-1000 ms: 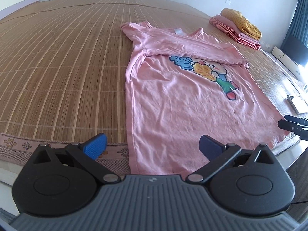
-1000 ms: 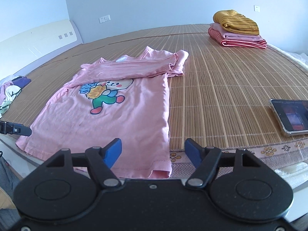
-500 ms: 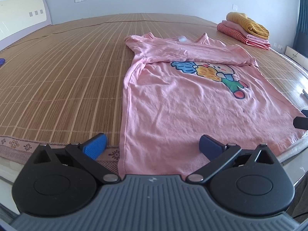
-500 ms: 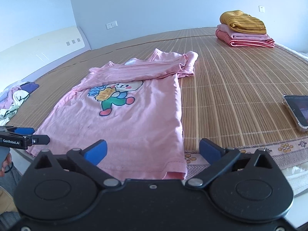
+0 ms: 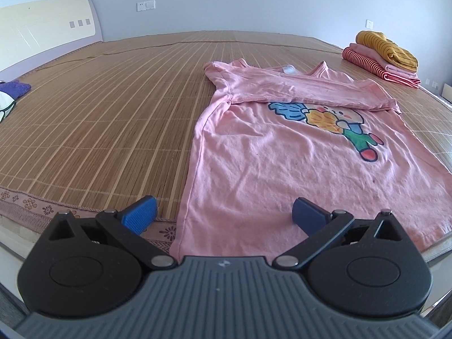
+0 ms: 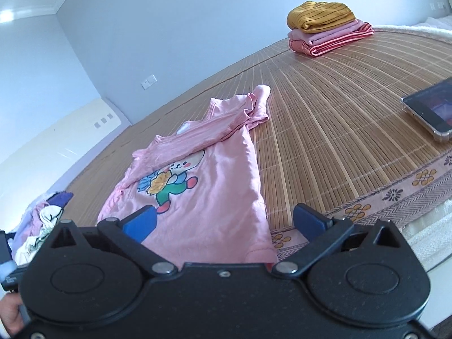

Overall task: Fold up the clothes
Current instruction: 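Move both open grippers down toward the hem of the pink shirt, then grasp the shirt hem with the left gripper while the right gripper grasps the hem too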

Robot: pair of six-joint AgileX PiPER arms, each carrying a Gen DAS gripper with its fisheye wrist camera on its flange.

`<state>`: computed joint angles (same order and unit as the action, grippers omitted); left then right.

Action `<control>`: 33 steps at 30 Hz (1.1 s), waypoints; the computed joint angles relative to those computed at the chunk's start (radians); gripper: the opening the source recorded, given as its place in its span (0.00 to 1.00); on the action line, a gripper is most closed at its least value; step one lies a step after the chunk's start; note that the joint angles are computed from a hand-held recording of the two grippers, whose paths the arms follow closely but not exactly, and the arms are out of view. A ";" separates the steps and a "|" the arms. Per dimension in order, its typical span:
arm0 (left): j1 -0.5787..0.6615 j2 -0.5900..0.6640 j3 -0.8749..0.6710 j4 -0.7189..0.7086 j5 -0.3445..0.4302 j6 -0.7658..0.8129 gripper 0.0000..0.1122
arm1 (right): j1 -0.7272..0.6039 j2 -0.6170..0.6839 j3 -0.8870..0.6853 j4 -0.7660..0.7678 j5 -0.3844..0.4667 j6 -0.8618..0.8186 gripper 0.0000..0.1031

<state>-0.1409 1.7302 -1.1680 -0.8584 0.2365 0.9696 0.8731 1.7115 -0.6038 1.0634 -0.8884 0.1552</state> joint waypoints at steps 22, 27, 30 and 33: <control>0.040 0.001 0.029 -0.388 0.104 0.480 0.90 | 0.036 0.036 -0.098 0.168 0.024 -0.294 1.00; 0.048 0.001 0.036 -0.453 0.129 0.567 0.74 | 0.024 0.031 -0.096 0.147 0.044 -0.297 1.00; 0.058 0.005 0.033 -0.473 0.150 0.597 0.58 | 0.025 0.033 -0.106 0.166 0.050 -0.330 1.00; 0.064 0.008 0.019 -0.446 0.159 0.572 0.35 | 0.030 0.036 -0.120 0.195 0.056 -0.383 1.00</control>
